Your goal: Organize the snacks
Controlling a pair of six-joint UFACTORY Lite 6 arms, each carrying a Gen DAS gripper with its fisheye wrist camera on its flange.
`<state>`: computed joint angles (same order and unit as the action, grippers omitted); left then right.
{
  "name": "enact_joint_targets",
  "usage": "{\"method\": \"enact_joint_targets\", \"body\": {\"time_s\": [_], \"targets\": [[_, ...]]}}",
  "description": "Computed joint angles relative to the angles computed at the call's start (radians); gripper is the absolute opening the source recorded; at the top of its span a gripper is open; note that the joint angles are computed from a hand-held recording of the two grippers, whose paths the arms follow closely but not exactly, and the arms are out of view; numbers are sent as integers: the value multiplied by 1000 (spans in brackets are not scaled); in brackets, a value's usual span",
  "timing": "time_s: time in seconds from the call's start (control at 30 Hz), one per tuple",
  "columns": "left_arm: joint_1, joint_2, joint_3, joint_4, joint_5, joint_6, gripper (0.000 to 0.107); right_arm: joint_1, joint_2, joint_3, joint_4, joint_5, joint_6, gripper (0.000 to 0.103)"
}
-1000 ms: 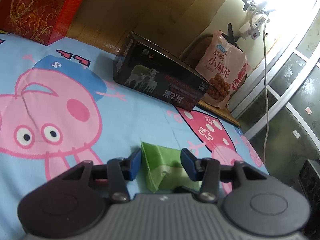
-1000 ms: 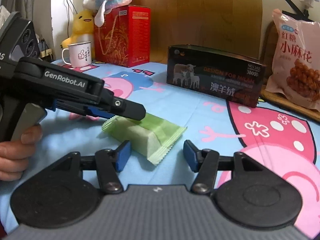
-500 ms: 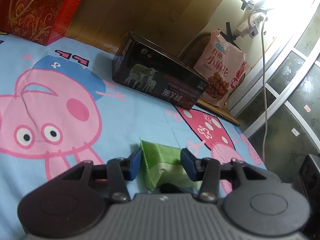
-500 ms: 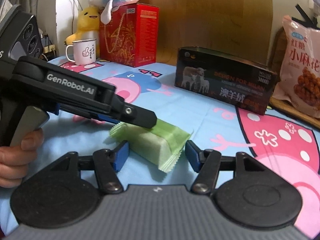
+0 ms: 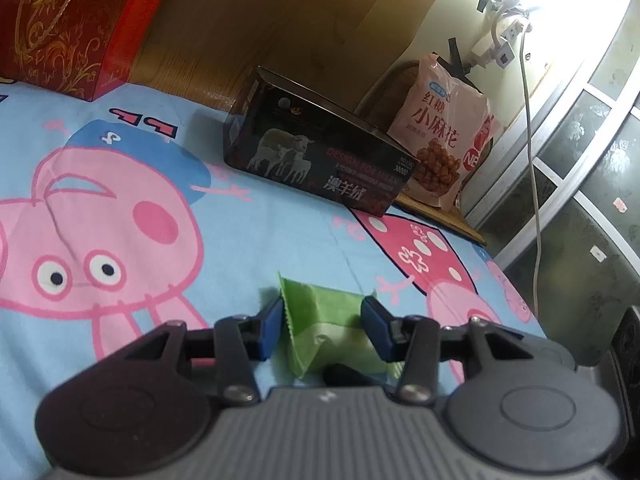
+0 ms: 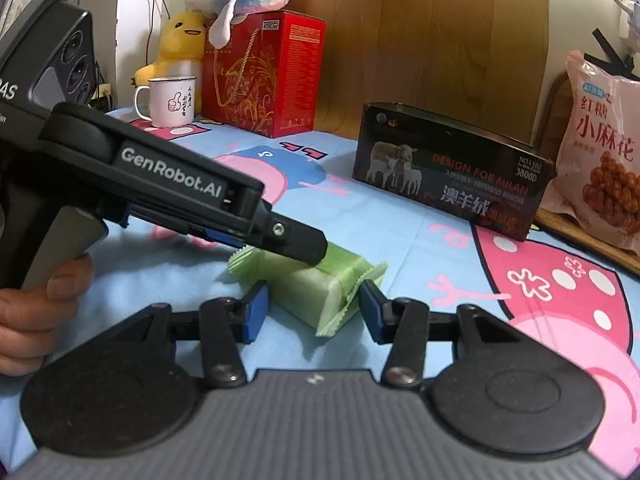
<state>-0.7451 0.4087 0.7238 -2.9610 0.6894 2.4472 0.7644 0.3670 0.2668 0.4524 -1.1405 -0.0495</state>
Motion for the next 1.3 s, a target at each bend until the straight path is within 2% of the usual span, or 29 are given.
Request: {"method": "enact_joint_targets", "body": {"time_s": [0.37, 0.63, 1.3], "targets": [[-33, 2, 6, -93, -13, 94, 43, -29, 4, -7, -46, -9, 65, 53], [-18, 10, 4, -64, 8, 77, 44, -80, -1, -17, -123, -14, 100, 55], [-15, 13, 9, -39, 4, 100, 50, -78, -4, -26, -139, -21, 116, 59]]}}
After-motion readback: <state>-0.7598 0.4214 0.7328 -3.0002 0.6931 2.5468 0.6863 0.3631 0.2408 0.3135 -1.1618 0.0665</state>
